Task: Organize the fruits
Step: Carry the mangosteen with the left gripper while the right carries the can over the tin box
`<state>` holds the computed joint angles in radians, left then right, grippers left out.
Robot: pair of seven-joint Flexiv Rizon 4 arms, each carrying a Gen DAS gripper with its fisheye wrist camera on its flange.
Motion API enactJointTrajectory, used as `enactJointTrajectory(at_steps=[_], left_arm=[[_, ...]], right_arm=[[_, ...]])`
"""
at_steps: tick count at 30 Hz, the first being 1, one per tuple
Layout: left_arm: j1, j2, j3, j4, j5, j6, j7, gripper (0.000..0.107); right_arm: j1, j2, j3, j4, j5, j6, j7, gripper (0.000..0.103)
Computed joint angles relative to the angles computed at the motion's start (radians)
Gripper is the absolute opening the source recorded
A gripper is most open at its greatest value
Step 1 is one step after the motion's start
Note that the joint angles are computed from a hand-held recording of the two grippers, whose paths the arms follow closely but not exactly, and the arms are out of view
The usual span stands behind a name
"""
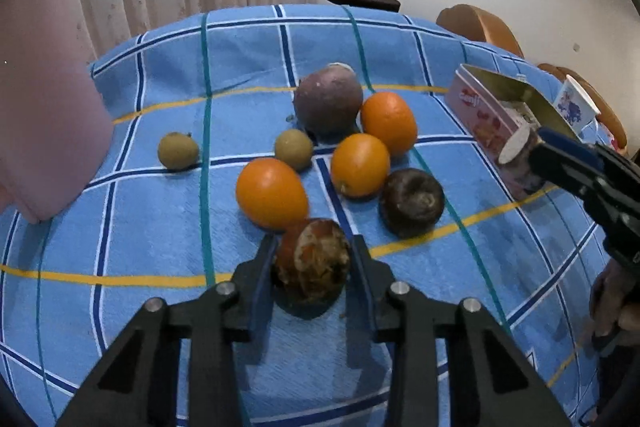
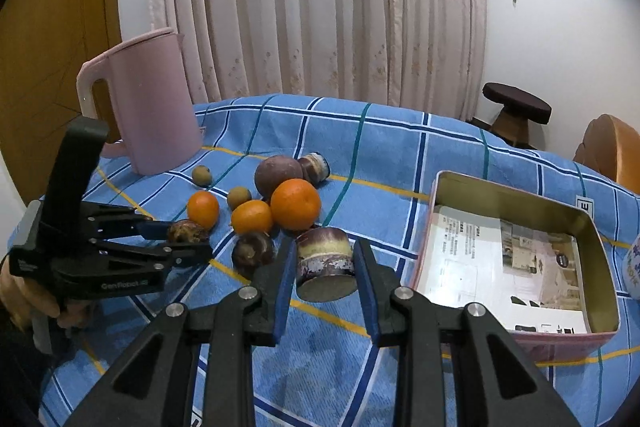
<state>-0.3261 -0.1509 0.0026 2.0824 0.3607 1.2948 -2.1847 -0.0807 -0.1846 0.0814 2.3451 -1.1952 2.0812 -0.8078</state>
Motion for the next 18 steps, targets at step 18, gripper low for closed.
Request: enactJointTrajectory(at_steps=[18], left_arm=[[-0.141, 0.010, 0.098, -0.216, 0.722, 0.123, -0.700, 0.038]], right_arm=[[0.021, 0.027, -0.010, 0.019, 0.379, 0.040, -0.218, 0.032]])
